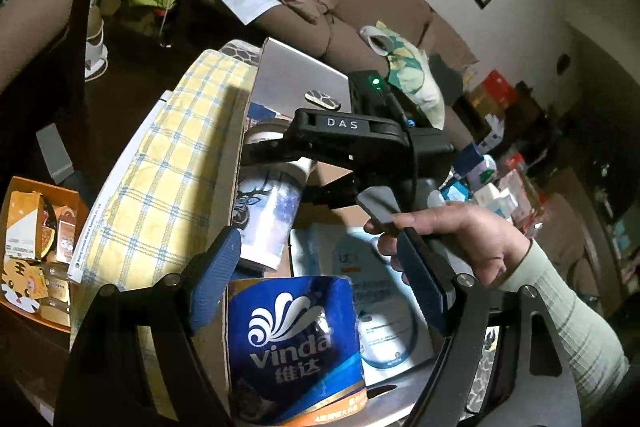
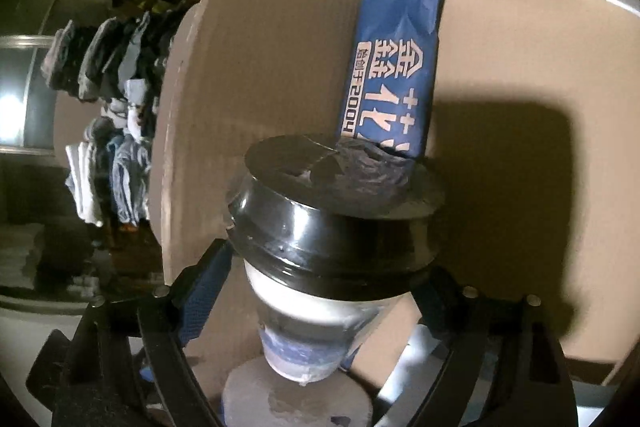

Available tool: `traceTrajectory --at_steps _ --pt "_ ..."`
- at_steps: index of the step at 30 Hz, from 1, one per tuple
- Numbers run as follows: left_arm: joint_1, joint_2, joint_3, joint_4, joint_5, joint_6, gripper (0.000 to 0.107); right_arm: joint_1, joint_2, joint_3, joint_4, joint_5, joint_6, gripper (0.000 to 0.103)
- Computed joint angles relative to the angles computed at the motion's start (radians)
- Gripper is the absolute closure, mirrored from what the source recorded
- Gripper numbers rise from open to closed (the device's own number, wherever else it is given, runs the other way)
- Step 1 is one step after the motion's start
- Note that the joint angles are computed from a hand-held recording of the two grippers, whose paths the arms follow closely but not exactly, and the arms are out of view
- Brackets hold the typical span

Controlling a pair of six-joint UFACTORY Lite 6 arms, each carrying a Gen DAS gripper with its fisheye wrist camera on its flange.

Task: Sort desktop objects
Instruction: 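Lower the cup into the box beside the noodle packet and open the right gripper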

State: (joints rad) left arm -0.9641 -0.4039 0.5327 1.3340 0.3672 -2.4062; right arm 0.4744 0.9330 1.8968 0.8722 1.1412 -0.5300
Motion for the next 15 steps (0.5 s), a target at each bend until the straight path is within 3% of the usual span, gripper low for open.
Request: traceTrajectory --at_steps 7,15 --pt "-0.018 0.024 0.019 0.001 0.009 -0.009 0.028 -0.035 -0.106 -0.102 0.026 -0.103 -0.059 0.014" --pt "-0.032 0.057 0.047 0.0 0.006 -0.005 0.028 -0.055 -0.161 -0.172 0.054 -0.149 -0.036 0.014"
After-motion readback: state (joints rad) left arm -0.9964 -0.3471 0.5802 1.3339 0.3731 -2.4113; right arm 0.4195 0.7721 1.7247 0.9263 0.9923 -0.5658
